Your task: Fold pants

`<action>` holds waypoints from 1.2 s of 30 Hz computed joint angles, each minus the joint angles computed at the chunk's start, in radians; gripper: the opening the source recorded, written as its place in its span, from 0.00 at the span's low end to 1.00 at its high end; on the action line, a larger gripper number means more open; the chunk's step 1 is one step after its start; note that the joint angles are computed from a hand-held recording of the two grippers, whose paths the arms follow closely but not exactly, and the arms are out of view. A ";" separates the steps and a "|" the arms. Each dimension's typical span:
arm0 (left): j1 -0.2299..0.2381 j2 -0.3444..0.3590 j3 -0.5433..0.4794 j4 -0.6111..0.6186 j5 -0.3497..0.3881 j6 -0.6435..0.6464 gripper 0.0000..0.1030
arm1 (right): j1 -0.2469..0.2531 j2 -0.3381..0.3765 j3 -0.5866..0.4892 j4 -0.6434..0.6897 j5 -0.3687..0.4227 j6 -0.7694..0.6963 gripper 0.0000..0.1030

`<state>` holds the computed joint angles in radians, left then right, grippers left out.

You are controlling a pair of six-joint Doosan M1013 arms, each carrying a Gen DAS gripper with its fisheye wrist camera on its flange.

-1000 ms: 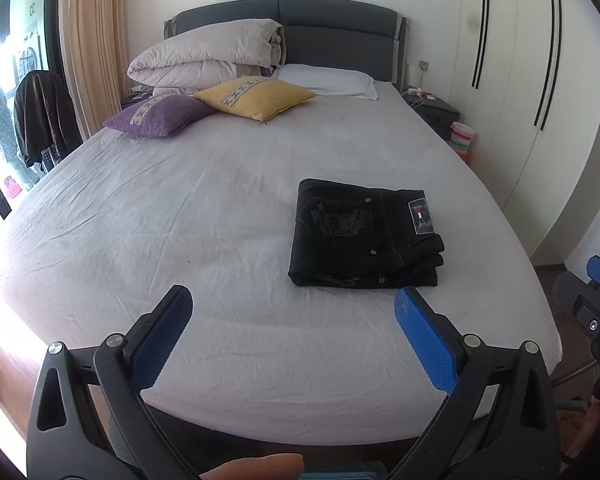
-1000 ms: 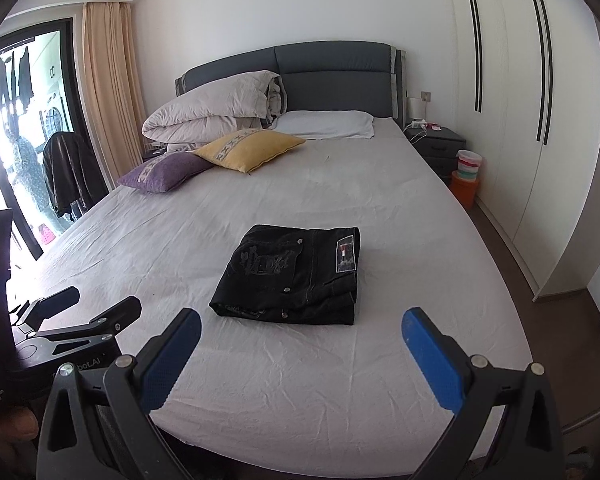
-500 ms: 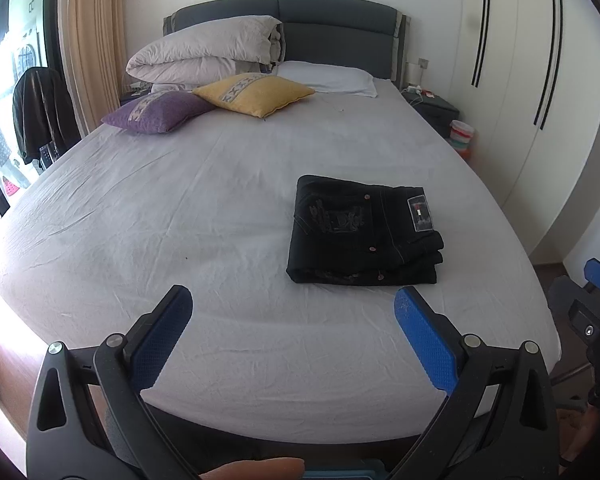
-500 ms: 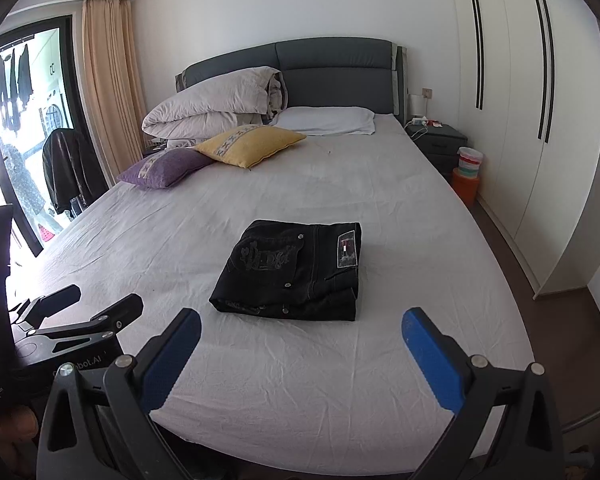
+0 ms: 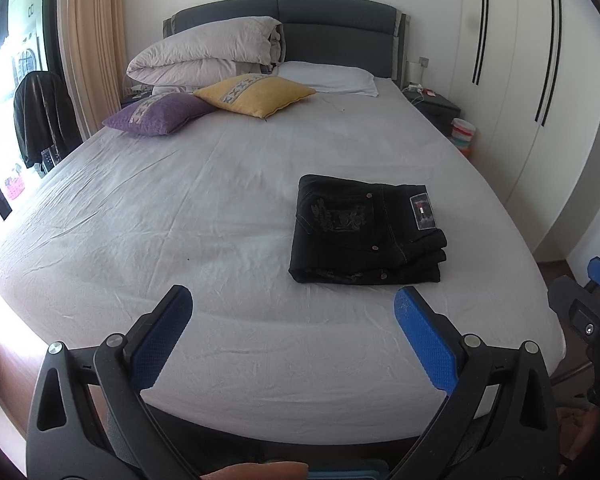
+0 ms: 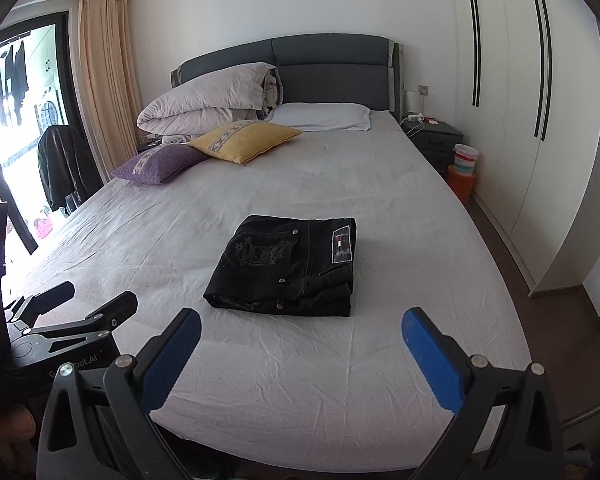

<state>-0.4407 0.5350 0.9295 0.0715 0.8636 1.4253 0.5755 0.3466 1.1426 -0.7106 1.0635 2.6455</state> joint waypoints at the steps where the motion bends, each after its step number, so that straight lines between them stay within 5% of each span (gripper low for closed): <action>1: 0.000 0.000 0.001 0.002 0.000 -0.002 1.00 | 0.000 -0.001 0.001 0.000 0.000 0.001 1.00; 36: -0.004 -0.004 0.020 0.012 -0.009 -0.004 1.00 | -0.005 -0.006 0.019 0.018 0.003 0.000 1.00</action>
